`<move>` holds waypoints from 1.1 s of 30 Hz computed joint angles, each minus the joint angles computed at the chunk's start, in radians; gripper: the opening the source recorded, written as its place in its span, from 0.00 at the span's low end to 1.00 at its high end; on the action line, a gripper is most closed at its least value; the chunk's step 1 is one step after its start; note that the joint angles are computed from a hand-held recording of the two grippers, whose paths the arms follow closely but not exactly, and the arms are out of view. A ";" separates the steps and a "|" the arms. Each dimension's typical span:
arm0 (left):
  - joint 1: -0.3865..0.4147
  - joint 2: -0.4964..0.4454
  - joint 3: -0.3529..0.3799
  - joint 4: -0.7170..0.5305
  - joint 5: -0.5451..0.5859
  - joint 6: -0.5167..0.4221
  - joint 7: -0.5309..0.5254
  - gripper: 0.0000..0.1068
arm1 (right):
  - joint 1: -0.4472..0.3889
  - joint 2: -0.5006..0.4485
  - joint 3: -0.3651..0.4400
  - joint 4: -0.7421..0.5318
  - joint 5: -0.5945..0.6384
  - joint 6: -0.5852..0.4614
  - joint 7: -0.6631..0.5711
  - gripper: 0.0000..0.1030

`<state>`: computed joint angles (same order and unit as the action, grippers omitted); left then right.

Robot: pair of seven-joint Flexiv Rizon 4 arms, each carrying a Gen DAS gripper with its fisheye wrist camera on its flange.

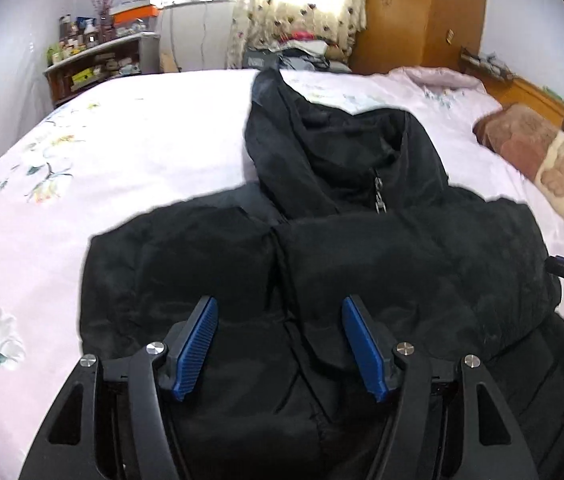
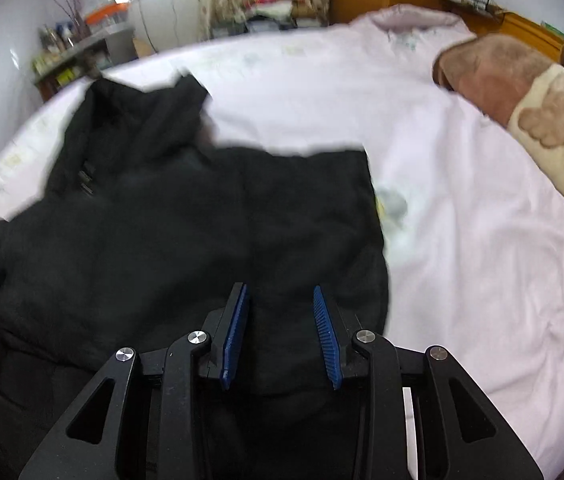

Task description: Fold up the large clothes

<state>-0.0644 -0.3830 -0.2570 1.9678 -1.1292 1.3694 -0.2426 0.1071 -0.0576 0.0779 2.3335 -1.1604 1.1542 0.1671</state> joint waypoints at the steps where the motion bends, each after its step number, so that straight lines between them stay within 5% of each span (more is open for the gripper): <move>1: 0.003 -0.004 0.001 -0.008 -0.006 0.005 -0.004 0.63 | 0.001 0.001 -0.002 -0.006 -0.029 0.003 0.022 0.33; 7: 0.032 -0.028 0.008 -0.024 0.075 0.012 -0.092 0.63 | 0.024 -0.114 -0.022 -0.101 -0.027 0.083 -0.038 0.35; 9: 0.041 -0.016 0.005 -0.017 0.087 0.016 -0.099 0.63 | 0.056 -0.152 -0.013 -0.137 0.077 0.027 -0.128 0.35; 14: 0.040 -0.014 -0.038 -0.024 -0.082 0.114 0.057 0.63 | 0.081 -0.114 -0.047 -0.131 -0.056 0.072 -0.011 0.35; 16: 0.005 -0.054 0.060 -0.046 0.084 0.056 -0.105 0.63 | 0.078 -0.120 -0.041 -0.132 -0.070 0.093 0.001 0.35; 18: 0.007 -0.079 0.101 -0.059 0.190 -0.002 -0.214 0.65 | 0.085 -0.161 -0.017 -0.150 0.048 0.093 -0.102 0.35; 21: 0.079 -0.031 0.004 -0.008 0.134 0.030 -0.130 0.64 | 0.119 -0.171 -0.020 -0.155 0.133 0.061 -0.164 0.35; 25: 0.100 0.044 -0.016 0.072 0.031 0.037 -0.046 0.64 | 0.127 -0.103 -0.049 -0.105 0.006 0.104 -0.048 0.35; 28: 0.063 0.029 0.084 0.081 0.166 -0.014 -0.176 0.65 | 0.101 -0.086 -0.031 -0.064 0.015 0.108 -0.012 0.35; 33: 0.072 0.083 0.132 0.100 0.288 -0.113 -0.347 0.65 | 0.076 -0.034 -0.017 0.004 0.072 0.145 0.041 0.35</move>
